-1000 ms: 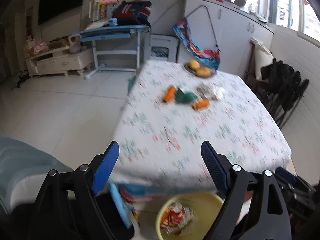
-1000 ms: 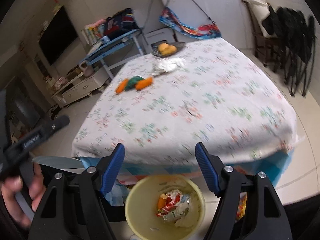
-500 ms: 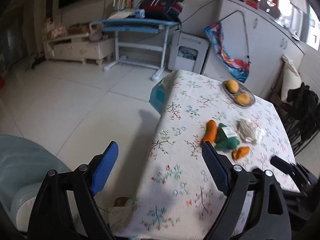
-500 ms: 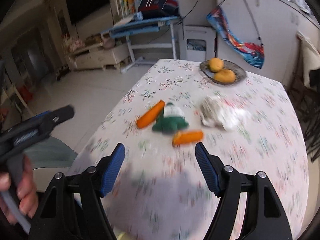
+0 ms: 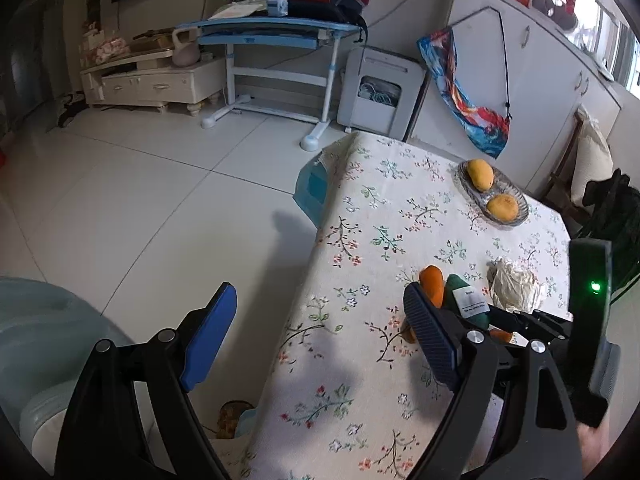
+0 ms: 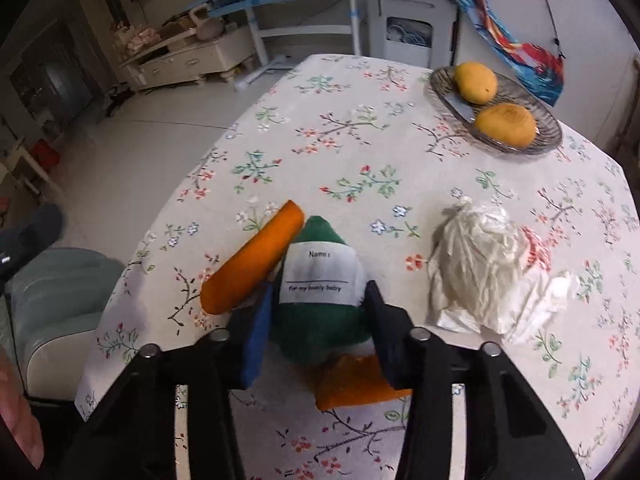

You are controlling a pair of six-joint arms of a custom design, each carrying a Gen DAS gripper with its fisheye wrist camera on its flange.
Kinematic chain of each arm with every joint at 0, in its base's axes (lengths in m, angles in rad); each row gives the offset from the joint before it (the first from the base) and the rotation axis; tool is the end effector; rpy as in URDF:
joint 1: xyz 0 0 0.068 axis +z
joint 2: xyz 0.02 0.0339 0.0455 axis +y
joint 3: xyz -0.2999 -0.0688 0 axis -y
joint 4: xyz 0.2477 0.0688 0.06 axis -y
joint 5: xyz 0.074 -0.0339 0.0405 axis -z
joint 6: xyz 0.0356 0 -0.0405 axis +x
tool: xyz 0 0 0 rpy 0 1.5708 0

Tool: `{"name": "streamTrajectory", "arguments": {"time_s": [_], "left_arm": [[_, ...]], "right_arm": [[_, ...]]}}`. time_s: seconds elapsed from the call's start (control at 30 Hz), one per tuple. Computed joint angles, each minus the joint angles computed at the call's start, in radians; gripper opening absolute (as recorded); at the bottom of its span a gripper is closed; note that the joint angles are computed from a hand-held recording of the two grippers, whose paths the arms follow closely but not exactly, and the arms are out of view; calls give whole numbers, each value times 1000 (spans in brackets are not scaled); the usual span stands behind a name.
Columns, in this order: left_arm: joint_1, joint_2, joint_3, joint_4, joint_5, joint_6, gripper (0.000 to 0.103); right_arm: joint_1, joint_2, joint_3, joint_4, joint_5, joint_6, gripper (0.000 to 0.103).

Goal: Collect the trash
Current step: 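Grasp the green plush toy with the right gripper while the left gripper grasps the large carrot, then lift the plush toy and carrot and carry them over the yellow bucket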

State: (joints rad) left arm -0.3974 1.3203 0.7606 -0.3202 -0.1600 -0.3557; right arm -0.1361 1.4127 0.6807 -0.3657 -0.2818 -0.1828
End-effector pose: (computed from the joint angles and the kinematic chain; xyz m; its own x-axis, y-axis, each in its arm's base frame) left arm 0.2391 -0.0942 0.2393 -0.7666 -0.0511 -0.6401 0.0229 0.9940 -0.1068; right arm 0.2455 -0.0236 0.1924 -0.8681 -0.0574 -0.4930 -0.1556 0.9747 0.1606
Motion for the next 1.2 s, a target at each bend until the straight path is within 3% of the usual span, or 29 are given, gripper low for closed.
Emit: {"name": "streamTrajectory", "arguments": {"time_s": [0.13, 0.23, 0.3, 0.43, 0.5, 0.67, 0.77, 0.83, 1.0, 1.2], "left_arm": [[-51, 102, 43, 18, 2, 27, 82], [-100, 184, 79, 30, -13, 58, 82], [-132, 226, 98, 41, -27, 76, 82], [-203, 318, 141, 67, -73, 129, 81], [-221, 351, 157, 66, -83, 143, 73], [-236, 391, 166, 76, -87, 151, 60], [-237, 408, 165, 97, -56, 165, 41], [-244, 404, 154, 120, -40, 174, 19], [-270, 366, 135, 135, -37, 165, 16], [-307, 230, 73, 121, -28, 99, 16]], "right_arm": [[-68, -92, -10, -42, -72, -31, 37], [-210, -203, -8, -146, -173, -108, 37], [-385, -260, -2, -276, -272, -228, 37], [-630, -247, -19, -421, -343, -457, 37], [-743, -204, -44, -452, -346, -558, 37], [-739, -202, -53, -437, -329, -573, 40], [-714, -188, -69, -407, -303, -562, 42], [-698, -210, -89, -378, -277, -555, 48], [-696, -216, -110, -339, -270, -556, 51], [-696, -240, -118, -337, -285, -560, 37]]}}
